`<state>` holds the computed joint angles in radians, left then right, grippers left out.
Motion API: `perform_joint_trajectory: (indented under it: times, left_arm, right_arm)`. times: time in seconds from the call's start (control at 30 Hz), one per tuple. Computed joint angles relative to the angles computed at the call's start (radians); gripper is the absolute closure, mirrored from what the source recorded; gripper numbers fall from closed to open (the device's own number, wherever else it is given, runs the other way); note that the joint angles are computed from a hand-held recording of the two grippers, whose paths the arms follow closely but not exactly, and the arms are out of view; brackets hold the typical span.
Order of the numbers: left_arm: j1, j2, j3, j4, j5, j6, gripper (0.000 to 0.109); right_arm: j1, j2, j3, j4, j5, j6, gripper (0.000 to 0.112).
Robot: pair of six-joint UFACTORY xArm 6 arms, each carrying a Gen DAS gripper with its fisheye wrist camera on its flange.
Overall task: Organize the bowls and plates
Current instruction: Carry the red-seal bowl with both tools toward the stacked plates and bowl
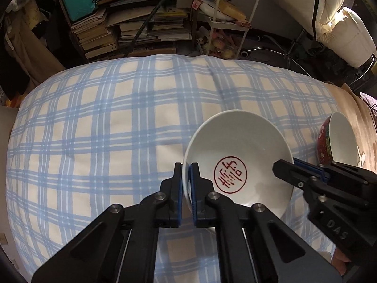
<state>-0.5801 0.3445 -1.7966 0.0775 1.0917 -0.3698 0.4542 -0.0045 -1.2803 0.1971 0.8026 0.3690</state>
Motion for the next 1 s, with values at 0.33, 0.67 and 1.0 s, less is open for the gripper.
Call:
perform_joint_trajectory:
  times: [0.33,0.67,1.0]
  left_arm:
    - [-0.018,-0.045,0.020,-0.004,0.046,-0.015,0.102]
    - [-0.075,-0.106,0.028,0.040,0.097,-0.054,0.101]
    - [-0.148,-0.197,0.074,0.080,0.128,-0.109,0.100]
  right_arm:
    - [0.017,-0.035,-0.001,-0.071,0.028,0.085,0.105]
    - [0.034,-0.155,0.072,-0.122,0.036,0.138,0.105]
    - [0.057,-0.305,0.149,-0.188,0.063,0.217,0.105]
